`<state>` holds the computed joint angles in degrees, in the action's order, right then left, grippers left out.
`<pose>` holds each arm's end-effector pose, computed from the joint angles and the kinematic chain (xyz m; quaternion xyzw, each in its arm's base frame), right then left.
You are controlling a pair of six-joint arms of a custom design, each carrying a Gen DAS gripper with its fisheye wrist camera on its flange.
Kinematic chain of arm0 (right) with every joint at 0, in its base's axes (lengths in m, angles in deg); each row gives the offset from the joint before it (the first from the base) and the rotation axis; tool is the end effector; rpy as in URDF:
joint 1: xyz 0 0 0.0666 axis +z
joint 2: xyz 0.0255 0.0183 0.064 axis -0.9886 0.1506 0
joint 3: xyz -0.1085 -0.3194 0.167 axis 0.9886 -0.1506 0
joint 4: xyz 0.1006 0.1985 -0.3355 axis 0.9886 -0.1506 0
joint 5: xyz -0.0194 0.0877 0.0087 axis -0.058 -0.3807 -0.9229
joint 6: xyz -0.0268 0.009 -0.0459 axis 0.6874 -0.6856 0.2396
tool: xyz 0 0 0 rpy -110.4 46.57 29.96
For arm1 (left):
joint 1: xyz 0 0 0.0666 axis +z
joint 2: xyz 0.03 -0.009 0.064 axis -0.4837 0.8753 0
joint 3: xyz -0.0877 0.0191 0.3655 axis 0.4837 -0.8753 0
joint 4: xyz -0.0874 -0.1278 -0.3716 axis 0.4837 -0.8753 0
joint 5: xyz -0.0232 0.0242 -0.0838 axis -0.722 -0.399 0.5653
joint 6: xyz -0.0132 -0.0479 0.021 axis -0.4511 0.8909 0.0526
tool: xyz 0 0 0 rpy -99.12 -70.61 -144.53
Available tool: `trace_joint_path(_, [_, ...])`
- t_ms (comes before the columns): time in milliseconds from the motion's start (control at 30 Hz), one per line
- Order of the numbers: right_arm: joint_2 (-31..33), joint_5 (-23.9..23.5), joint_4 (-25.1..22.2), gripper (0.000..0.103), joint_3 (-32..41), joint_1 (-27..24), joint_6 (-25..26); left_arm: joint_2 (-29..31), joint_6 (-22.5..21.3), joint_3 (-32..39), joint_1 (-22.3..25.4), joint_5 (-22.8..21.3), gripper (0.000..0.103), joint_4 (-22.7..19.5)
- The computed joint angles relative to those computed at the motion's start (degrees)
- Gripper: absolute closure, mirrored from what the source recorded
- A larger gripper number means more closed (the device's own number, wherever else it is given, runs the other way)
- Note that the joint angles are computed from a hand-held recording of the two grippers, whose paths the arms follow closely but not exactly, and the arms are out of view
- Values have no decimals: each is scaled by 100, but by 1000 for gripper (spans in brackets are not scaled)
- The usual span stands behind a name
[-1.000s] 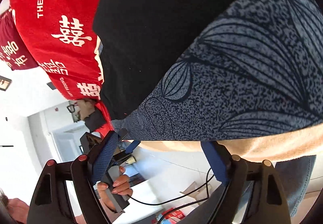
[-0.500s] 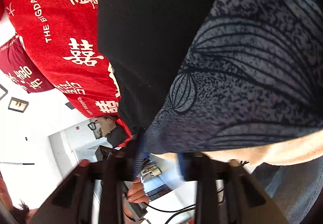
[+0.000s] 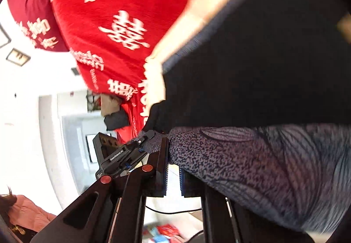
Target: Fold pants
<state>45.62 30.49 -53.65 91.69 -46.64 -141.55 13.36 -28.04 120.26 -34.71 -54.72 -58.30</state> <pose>0.3135 0.2320 0.3501 0.2578 0.8176 0.4999 0.1229 0.4575 -0.0655 0.3763 0.0125 0.9553 -0.2830 0.0846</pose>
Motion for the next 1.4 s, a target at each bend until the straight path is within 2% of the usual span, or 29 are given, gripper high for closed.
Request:
trace_joint_path(100, [679, -788, -562, 92, 771, -788, 938, 571, 240, 595, -213, -127, 84, 392])
trace_joint_path(233, [1693, -1433, -1177, 91, 1534, -1556, 1712, 1504, 439, 1411, -505, -436, 84, 787])
trace_joint_path(400, [2774, -1707, -1935, 90, 2062, -2049, 2400, 2646, 301, 2344, -832, -1172, 83, 462])
trace_joint_path(500, [3064, -1698, -2284, 88, 2174, -2124, 2704, 2865, 552, 2552, -864, -1188, 80, 341])
trace_joint_path(533, [3046, -1721, -2211, 79, 2138, -2130, 2629, 2904, 559, 2688, -867, -1198, 80, 149])
trace_joint_path(567, [2997, -1778, -2151, 57, 2115, -2136, 2611, 2887, 515, 2761, -868, -1197, 80, 26])
trace_joint_path(600, [2951, -1801, -2159, 43, 2126, -2128, 2672, 2826, 463, 2778, -866, -1201, 80, -32])
trace_joint_path(633, [2908, -1783, -2231, 21, 2168, -2107, 2765, 2759, 394, 2808, -867, -1227, 80, -135])
trace_joint_path(667, [2876, -1697, -2490, 19, 2292, -2081, 2938, 2681, 340, 2829, -878, -1366, 67, -222])
trace_joint_path(700, [2836, -1529, -2845, 19, 2445, -2034, 3132, 2581, 315, 2828, -894, -1615, 53, -258])
trace_joint_path(733, [2813, -1381, -3051, 19, 2585, -1989, 3264, 2443, 338, 2783, -901, -1880, 28, -221])
trace_joint_path(767, [2769, -1231, -3172, 19, 2690, -1946, 3343, 2313, 351, 2700, -876, -1993, 24, -135])
trace_joint_path(800, [2661, -1099, -3222, 20, 2710, -1905, 3386, 2242, 332, 2689, -851, -2015, 25, -124])
trace_joint_path(833, [2616, -1072, -3215, 26, 2766, -1860, 3390, 2212, 281, 2694, -835, -2085, 25, -194])
trace_joint_path(867, [2567, -1131, -3168, 37, 2766, -1820, 3444, 2240, 231, 2730, -860, -2225, 25, -251])
trace_joint_path(900, [2637, -1138, -3206, 40, 2854, -1754, 3500, 2298, 142, 2758, -902, -2339, 24, -285])
trace_joint_path(967, [2967, -1031, -3654, 46, 3220, -1623, 3978, 2471, 28, 2792, -959, -2446, 24, -328])
trace_joint_path(1033, [3345, -790, -3974, 47, 3561, -1534, 4322, 2647, -105, 2727, -1006, -2715, 24, -171])
trace_joint_path(1100, [3637, -391, -4042, 47, 3772, -1507, 4556, 2839, -51, 2678, -1138, -3158, 25, -22])
trace_joint_path(1133, [3775, -92, -4131, 51, 3878, -1510, 4688, 2838, -39, 2572, -1182, -3291, 21, 156])
trace_joint_path(1167, [3824, -22, -4068, 52, 3850, -1564, 4711, 2746, -104, 2380, -1222, -3404, 11, 478])
trace_joint_path(1233, [3795, 171, -3848, 51, 3786, -1673, 4440, 2766, -264, 2333, -1298, -3648, 9, 541])
trace_joint_path(1300, [3630, 530, -3759, 47, 3695, -1785, 4109, 2764, -279, 2361, -1290, -3667, 9, 471])
trace_joint_path(1333, [3445, 432, -3566, 44, 3514, -1892, 3905, 2807, -238, 2461, -1294, -3655, 9, 308])
trace_joint_path(1400, [3057, -56, -3106, 34, 3085, -2069, 3563, 2787, -222, 2544, -1290, -3643, 9, 81])
